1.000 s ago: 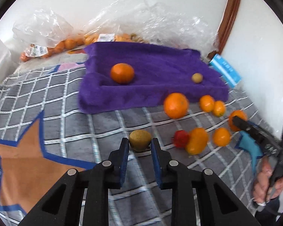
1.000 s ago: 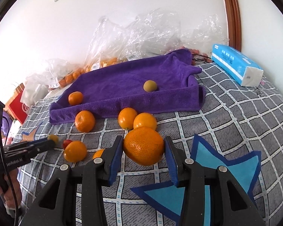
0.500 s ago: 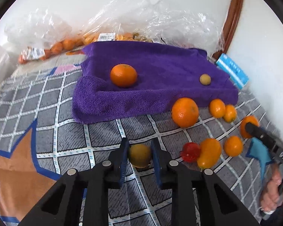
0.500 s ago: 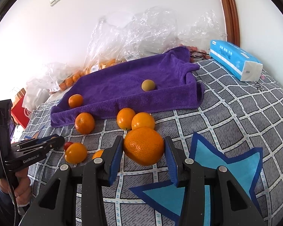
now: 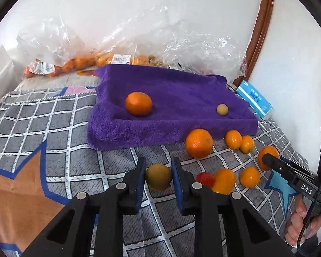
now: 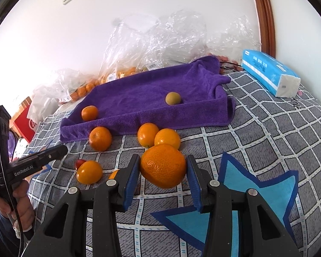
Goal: Organize fruits
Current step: 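Grasp a small yellow-green fruit with the left gripper while the right gripper holds the orange, then carry the yellow-green fruit with the left gripper while the right carries the orange over the towel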
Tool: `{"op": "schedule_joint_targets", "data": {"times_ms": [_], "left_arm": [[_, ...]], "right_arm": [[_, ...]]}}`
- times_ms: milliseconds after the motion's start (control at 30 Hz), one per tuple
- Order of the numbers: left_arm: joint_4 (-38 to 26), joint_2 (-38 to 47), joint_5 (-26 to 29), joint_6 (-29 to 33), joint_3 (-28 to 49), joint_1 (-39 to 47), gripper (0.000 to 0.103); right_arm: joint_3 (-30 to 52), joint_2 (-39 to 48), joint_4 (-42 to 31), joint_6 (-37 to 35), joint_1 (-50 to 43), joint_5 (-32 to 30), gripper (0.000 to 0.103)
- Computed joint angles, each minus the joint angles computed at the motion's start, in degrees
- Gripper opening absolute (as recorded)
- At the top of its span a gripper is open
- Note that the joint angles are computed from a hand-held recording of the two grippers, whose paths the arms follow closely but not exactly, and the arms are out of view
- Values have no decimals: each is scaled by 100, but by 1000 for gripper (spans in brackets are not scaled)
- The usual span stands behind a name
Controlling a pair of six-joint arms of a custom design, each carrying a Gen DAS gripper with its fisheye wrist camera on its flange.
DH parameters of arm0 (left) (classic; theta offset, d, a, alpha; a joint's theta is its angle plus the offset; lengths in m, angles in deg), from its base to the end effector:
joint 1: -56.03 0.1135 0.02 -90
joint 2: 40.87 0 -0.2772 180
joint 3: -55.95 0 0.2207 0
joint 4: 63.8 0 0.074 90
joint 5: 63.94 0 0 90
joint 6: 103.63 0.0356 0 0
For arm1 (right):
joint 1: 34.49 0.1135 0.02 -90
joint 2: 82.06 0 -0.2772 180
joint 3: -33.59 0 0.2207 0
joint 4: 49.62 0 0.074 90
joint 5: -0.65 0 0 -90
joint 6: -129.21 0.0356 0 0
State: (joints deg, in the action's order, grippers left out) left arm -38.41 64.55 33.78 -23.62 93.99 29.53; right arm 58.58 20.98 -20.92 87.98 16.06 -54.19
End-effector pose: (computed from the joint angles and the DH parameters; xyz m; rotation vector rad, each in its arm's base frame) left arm 0.2304 -0.1202 0.1039 0.4060 2.3082 -0.4767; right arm 0.1400 0.1379 0.0894 0.2271 2.2340 0.1723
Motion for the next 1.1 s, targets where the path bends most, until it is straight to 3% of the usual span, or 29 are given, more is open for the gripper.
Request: {"op": "schedule_joint_targets", "data": {"times_ms": [333,933,1100], "left_arm": [[168,9,-115,-273,-118,121,23],[-538,93,-415,-179,210,-38,23],[94,-58,-296,-95,-159,-52,23]], "right_arm": [[66,6,-129,-1,39,57,43],[115,-3,-285,75,76,170,43],[67,-4,-186,77,97,185,43]]}}
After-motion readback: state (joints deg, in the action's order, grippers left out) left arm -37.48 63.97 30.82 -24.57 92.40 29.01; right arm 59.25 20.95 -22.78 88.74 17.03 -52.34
